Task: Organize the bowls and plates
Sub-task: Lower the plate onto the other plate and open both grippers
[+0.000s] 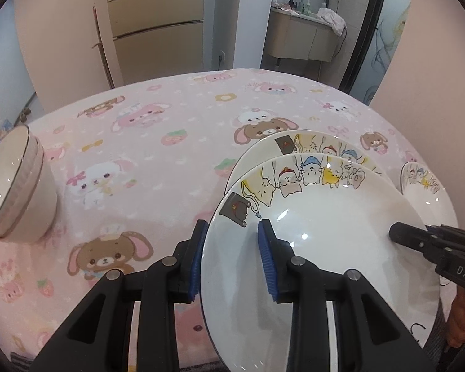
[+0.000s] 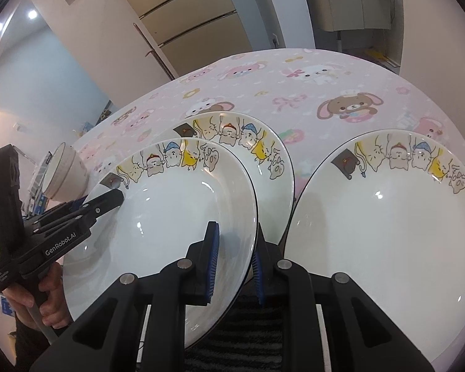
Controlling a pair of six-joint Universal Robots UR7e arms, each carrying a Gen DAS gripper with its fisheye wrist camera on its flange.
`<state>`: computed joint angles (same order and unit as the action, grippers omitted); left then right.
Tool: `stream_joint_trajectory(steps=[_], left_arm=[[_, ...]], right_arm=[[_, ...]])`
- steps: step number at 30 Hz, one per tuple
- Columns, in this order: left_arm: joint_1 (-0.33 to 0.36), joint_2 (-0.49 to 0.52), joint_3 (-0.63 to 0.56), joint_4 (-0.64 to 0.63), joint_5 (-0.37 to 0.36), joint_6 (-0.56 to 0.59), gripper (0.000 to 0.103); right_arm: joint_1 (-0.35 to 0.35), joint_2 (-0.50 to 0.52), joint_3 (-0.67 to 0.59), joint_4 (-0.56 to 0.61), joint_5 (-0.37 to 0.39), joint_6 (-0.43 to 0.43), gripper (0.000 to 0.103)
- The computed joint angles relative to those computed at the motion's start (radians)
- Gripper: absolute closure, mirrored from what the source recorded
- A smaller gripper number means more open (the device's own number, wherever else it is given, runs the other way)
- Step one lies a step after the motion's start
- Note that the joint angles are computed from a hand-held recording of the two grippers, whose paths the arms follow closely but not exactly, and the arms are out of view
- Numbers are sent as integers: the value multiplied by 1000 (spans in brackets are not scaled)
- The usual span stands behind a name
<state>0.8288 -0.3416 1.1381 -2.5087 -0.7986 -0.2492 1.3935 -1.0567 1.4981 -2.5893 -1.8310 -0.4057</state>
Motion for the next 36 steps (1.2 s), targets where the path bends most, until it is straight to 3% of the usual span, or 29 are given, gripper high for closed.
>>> stream_joint_trajectory(steps=[8, 12, 24, 27, 31, 32, 34, 36], left_arm=[[-2, 37, -19, -49, 60, 57, 72], [4, 38, -21, -66, 31, 54, 72], [-7, 59, -6, -154, 76, 128, 72], [-7, 58, -2, -160, 72, 129, 67], [-8, 55, 3, -160, 69, 122, 66], [-8, 55, 3, -159, 70, 122, 66], [-7, 52, 12, -180, 77, 120, 76], [4, 37, 16, -172, 37, 103, 80]], right_arm=[[8, 13, 7, -56, -39, -20, 81], [8, 20, 0, -73, -49, -17, 81], [16, 40, -14, -102, -76, -33, 80], [17, 38, -5, -121, -82, -39, 80], [35, 32, 41, -216, -129, -123, 80], [36, 28, 48, -222, -131, -129, 80], [36, 22, 56, -229, -131, -138, 80], [39, 23, 64, -254, -140, -158, 80]])
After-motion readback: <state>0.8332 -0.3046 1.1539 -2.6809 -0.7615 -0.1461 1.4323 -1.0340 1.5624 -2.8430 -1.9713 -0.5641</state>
